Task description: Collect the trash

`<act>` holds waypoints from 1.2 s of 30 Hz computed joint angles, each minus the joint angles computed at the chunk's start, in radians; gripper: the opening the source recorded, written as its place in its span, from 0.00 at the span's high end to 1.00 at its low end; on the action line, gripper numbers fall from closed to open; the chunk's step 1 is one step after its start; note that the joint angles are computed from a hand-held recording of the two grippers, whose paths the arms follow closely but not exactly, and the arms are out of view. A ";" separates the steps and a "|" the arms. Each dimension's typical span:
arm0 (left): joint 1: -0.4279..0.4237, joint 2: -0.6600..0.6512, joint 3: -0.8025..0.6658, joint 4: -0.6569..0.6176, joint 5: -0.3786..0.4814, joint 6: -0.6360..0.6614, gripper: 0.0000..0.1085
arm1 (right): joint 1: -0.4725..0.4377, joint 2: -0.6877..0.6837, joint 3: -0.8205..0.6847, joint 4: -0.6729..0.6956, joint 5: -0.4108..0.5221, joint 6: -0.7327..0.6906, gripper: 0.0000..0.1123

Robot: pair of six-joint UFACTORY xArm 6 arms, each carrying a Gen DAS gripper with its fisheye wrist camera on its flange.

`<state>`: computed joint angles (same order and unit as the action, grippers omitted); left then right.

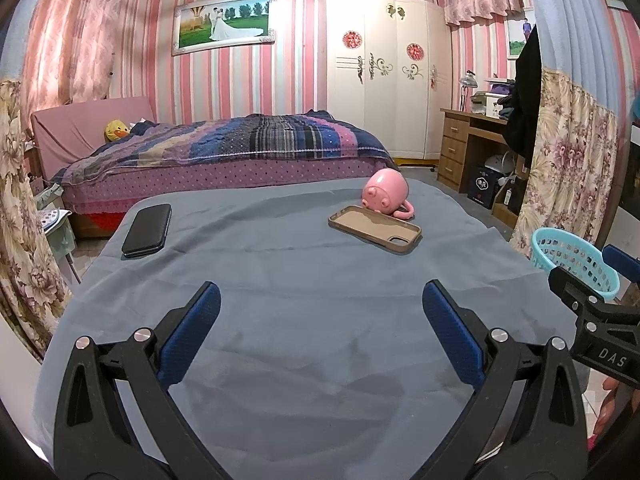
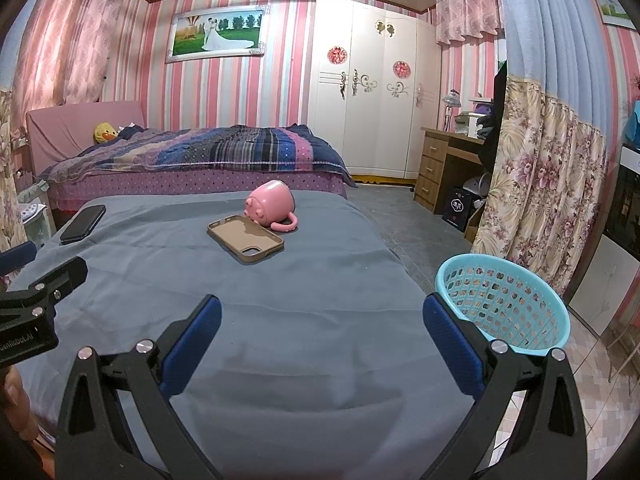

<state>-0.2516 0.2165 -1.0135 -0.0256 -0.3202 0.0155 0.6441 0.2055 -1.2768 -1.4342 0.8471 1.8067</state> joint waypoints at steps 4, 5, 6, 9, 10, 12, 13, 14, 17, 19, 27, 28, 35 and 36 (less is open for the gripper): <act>0.002 0.004 -0.003 0.011 0.001 -0.009 0.10 | 0.000 0.000 0.000 -0.001 0.000 0.000 0.12; 0.001 0.004 -0.003 0.004 0.001 -0.003 0.10 | 0.000 0.000 0.000 -0.001 0.000 0.000 0.12; 0.000 0.004 -0.002 0.005 -0.001 -0.003 0.10 | 0.000 0.000 0.000 -0.001 0.000 0.000 0.12; 0.003 0.007 -0.003 0.013 -0.006 -0.010 0.10 | 0.001 0.000 0.000 0.001 0.001 -0.004 0.12; 0.000 0.007 -0.003 0.004 -0.006 -0.001 0.10 | 0.001 0.000 0.000 0.001 0.001 -0.004 0.12; 0.003 0.010 -0.006 0.020 -0.006 -0.012 0.10 | 0.001 0.001 -0.001 0.000 0.001 -0.002 0.12; 0.000 0.010 -0.006 0.009 -0.007 -0.001 0.10 | 0.001 0.001 -0.001 0.000 0.002 -0.002 0.12; -0.001 0.012 -0.008 0.002 -0.007 0.007 0.10 | 0.001 0.001 -0.001 0.000 0.002 -0.002 0.12; -0.003 0.013 -0.011 -0.007 -0.006 0.016 0.10 | 0.001 0.001 -0.001 0.001 0.002 -0.002 0.12; -0.003 0.014 -0.012 -0.012 -0.005 0.020 0.10 | 0.001 0.001 -0.001 0.000 0.001 0.000 0.12; -0.003 0.012 -0.010 -0.004 -0.004 0.013 0.10 | 0.001 0.001 0.000 -0.001 0.002 -0.001 0.12; -0.005 0.012 -0.011 -0.013 -0.005 0.021 0.10 | 0.001 0.001 0.000 -0.002 0.001 0.000 0.12; -0.004 0.013 -0.012 -0.011 -0.003 0.019 0.10 | 0.001 0.002 0.000 -0.003 0.002 0.000 0.12; -0.005 0.012 -0.011 -0.011 -0.004 0.019 0.10 | 0.001 0.002 0.000 -0.003 0.002 0.001 0.12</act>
<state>-0.2566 0.2282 -1.0243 -0.0366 -0.3245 0.0342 0.6452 0.2073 -1.2766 -1.4367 0.8488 1.8072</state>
